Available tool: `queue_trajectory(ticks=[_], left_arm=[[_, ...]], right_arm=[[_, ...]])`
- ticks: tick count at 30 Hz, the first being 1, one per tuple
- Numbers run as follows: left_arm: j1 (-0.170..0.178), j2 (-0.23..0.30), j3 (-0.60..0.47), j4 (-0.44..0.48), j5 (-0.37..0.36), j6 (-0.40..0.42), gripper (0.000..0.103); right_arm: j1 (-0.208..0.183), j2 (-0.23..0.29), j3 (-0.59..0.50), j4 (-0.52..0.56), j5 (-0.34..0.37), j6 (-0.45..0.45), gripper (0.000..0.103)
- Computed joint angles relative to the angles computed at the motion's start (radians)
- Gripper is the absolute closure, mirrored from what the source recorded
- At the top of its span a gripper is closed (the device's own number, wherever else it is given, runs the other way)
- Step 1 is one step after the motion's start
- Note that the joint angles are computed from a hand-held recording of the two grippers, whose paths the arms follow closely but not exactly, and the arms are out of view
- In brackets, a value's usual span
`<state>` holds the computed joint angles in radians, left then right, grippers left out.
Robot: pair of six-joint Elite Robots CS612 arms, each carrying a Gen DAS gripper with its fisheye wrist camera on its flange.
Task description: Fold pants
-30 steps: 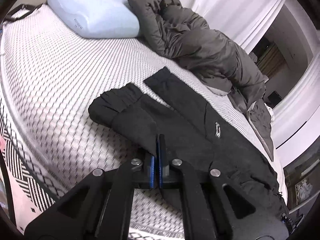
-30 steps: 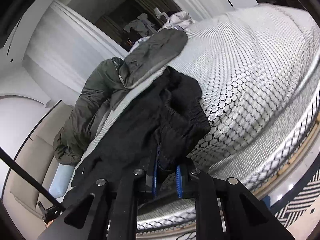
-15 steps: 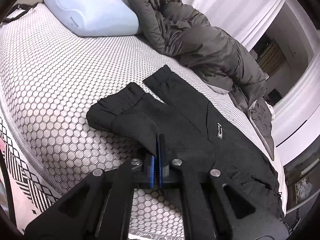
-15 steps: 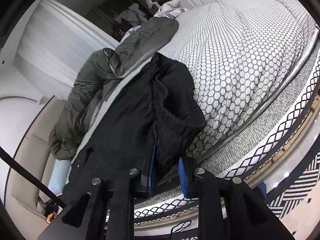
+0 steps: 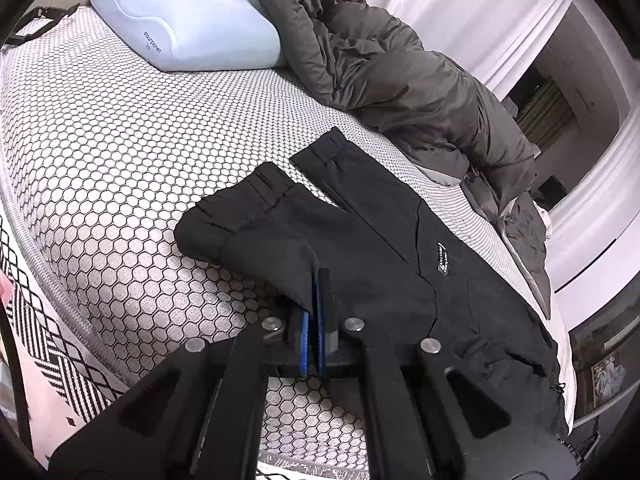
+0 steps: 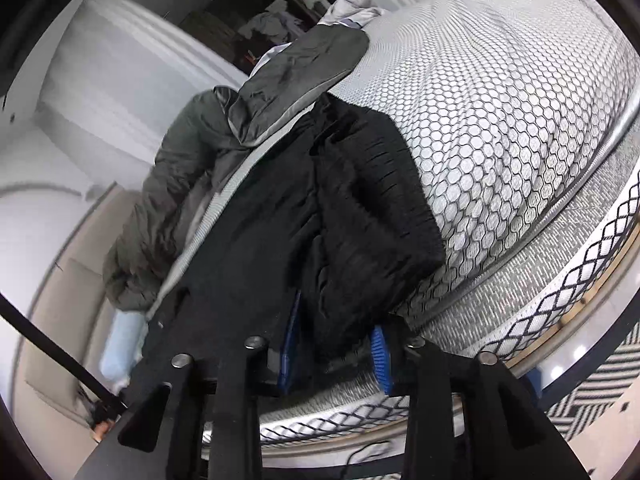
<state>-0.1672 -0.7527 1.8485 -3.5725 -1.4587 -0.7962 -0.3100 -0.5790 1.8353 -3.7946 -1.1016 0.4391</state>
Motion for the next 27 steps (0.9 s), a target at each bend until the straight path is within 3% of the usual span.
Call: queue_trajectory(ticks=[7, 13, 17, 20, 23, 25, 27], left_arm=[[0.004, -0.003, -0.026, 0.004, -0.013, 0.013, 0.103], [0.019, 0.006, -0.114, 0.067, -0.024, 0.039, 0.103], [0.026, 0.027, -0.234, 0.159, -0.024, 0.074, 0.103], [0.032, 0.07, -0.389, 0.307, -0.019, 0.1, 0.103], [0.035, 0.128, -0.548, 0.457, -0.006, 0.095, 0.102], [0.038, 0.182, -0.678, 0.605, 0.008, 0.09, 0.101], [0.046, 0.231, -0.781, 0.716, -0.023, 0.075, 0.094]], right_arm=[[-0.021, 0.0, -0.016, -0.186, 0.067, 0.146, 0.089], [0.008, -0.01, -0.103, -0.19, -0.006, 0.179, 0.09], [0.035, -0.019, -0.191, -0.089, -0.078, 0.141, 0.091], [0.055, -0.011, -0.294, 0.041, -0.13, 0.115, 0.091], [0.072, 0.019, -0.423, 0.186, -0.188, 0.085, 0.091], [0.082, 0.054, -0.53, 0.319, -0.212, 0.06, 0.091], [0.089, 0.093, -0.64, 0.483, -0.233, 0.033, 0.088]])
